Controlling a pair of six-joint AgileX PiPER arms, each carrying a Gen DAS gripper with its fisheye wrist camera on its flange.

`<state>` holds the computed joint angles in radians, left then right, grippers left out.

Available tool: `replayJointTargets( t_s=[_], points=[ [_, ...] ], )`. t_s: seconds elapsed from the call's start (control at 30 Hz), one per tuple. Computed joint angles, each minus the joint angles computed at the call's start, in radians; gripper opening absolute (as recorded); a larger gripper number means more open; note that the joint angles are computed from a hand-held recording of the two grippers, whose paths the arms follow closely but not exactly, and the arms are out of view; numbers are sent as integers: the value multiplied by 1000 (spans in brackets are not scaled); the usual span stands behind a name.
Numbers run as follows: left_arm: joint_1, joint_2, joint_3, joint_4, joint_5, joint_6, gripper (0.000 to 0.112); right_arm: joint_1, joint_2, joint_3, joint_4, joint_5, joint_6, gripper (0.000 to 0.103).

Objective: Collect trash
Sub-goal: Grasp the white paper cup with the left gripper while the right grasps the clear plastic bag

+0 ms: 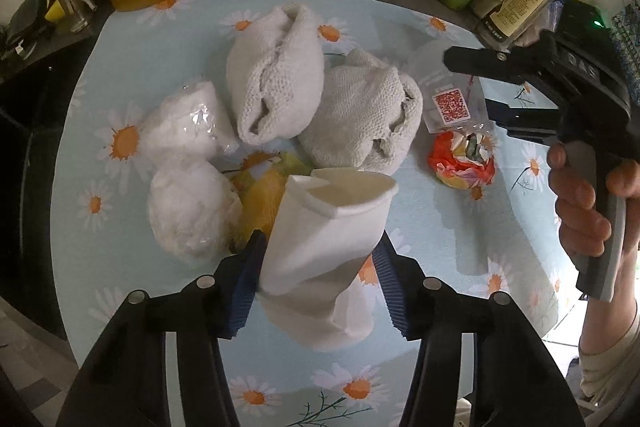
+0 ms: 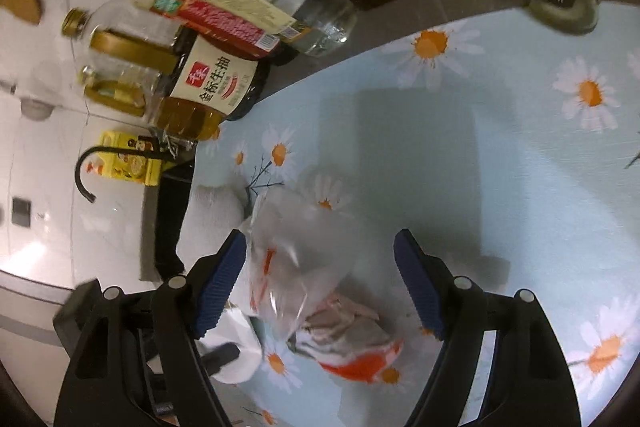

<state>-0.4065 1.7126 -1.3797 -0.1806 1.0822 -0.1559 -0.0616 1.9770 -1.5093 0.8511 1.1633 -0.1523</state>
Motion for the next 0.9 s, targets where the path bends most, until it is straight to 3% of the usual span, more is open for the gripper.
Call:
replayJointTargets(
  t_s=[0.07,0.27,0.63,0.9],
  points=[
    [4,-3,3,-10,-1,3,48,-5,25,-19,22,20,-1,62],
    [8,1,-5,-27,6,2,29,-13,48,-39,48,38,-10,59],
    [12,-46,-6,-37,7,-14,29,-39,15,-22,79,45,-31,59],
    [11,-114,16,-48,6,-7,29,-48,-87,43,69,35,-35,59]
  ],
)
